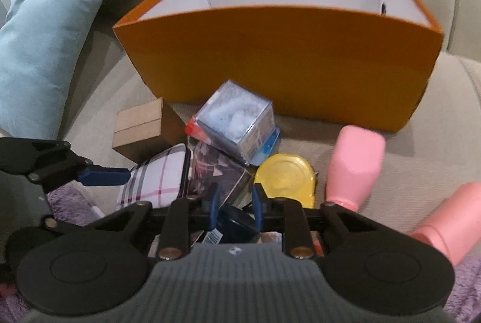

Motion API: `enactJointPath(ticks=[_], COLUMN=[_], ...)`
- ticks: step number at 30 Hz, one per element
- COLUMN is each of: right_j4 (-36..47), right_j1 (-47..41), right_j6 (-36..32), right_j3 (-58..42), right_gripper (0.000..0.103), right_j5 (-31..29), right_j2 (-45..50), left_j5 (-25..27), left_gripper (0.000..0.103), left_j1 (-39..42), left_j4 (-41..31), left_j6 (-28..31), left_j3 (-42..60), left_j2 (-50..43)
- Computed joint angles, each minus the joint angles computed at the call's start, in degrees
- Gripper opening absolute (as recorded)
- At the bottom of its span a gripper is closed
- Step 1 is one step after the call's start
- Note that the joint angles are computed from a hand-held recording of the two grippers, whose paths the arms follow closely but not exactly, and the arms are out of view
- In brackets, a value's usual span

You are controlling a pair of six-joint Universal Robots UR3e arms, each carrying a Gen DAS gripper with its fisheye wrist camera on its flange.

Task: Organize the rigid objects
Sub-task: 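Grasp the plaid glasses case with the left tool while the right tool grasps the photo card pack, then lift and carry the case and card pack with both tools into the orange box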

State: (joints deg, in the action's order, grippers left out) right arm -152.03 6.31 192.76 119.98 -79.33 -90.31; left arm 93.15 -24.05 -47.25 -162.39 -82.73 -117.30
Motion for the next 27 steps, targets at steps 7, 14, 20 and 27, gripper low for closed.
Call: enactJointPath(ticks=[7,14,20,27], right_j4=[-1.26,-4.56,-4.64,-4.07], right_j1=[-1.19,0.24,1.89,4.57], right_j6=[0.21,4.11,6.74,7.58], right_j3=[-0.79,-3.26,-7.32,-11.84], right_gripper=[0.026,0.052,0.06,0.03], right_j5=[3.72,4.71,3.84,-0.52], right_j2=[3.69,9.39,13.37,14.19], left_j5=[-5.66,-9.65,-13.64,-16.82], left_gripper=[0.048,0.03,0.033,0.033], left_j1=[3.95,9.07,12.38,13.94], left_j4=[1.39,4.2,3.16,3.72], left_j6=[-0.29,-2.47,-2.92,-7.02], left_j3=[-2.82,-7.23,-6.06,-6.36], left_j2=[3.53,9.93,9.14,7.28])
